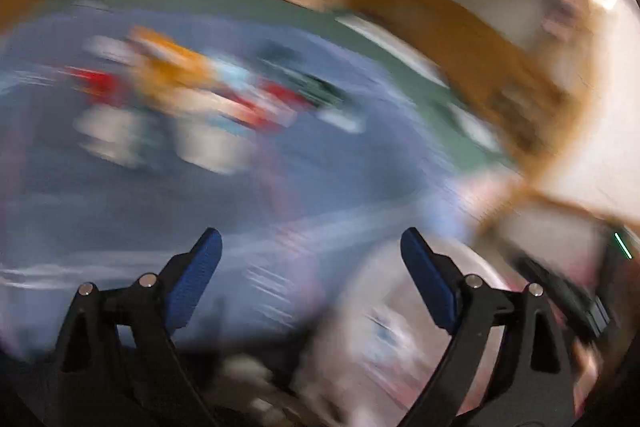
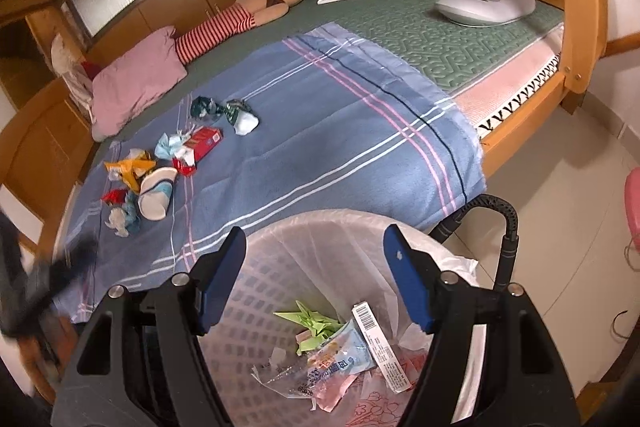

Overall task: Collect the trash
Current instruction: 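Drop the clear plastic bottle into the wastebasket by opening the left tool, then move both tools back over the remaining trash on the bed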

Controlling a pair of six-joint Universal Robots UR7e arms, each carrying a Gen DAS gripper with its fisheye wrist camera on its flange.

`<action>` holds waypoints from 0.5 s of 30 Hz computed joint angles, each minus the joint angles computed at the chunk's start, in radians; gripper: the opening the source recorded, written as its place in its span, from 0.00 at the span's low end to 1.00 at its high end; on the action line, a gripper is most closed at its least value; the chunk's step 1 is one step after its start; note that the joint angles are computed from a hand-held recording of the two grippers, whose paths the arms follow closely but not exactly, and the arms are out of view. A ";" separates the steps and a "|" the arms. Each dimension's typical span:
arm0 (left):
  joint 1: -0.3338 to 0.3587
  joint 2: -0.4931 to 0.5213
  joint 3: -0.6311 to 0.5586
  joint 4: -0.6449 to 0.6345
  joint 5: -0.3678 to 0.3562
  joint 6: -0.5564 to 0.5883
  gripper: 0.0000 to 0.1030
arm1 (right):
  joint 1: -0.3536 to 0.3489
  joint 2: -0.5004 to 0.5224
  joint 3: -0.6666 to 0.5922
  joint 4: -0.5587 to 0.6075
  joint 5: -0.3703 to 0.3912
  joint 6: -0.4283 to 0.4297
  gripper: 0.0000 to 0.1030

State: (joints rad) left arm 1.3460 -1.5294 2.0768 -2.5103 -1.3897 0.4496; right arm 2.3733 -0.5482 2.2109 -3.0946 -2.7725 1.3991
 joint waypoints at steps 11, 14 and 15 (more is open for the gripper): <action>0.043 0.192 -0.167 -0.231 0.458 -0.266 0.89 | -0.132 0.126 -0.253 -0.251 0.140 -0.548 0.69; 0.074 0.182 -0.173 -0.271 0.402 -0.334 0.90 | -0.202 0.180 -0.380 -0.266 0.225 -0.692 0.69; 0.078 0.184 -0.174 -0.280 0.403 -0.348 0.91 | -0.224 0.193 -0.418 -0.254 0.260 -0.717 0.69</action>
State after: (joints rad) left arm 1.4243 -1.3457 1.9027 -2.7904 -0.9867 0.1012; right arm 2.1488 -0.3552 1.7932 -3.3486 -2.5125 0.6824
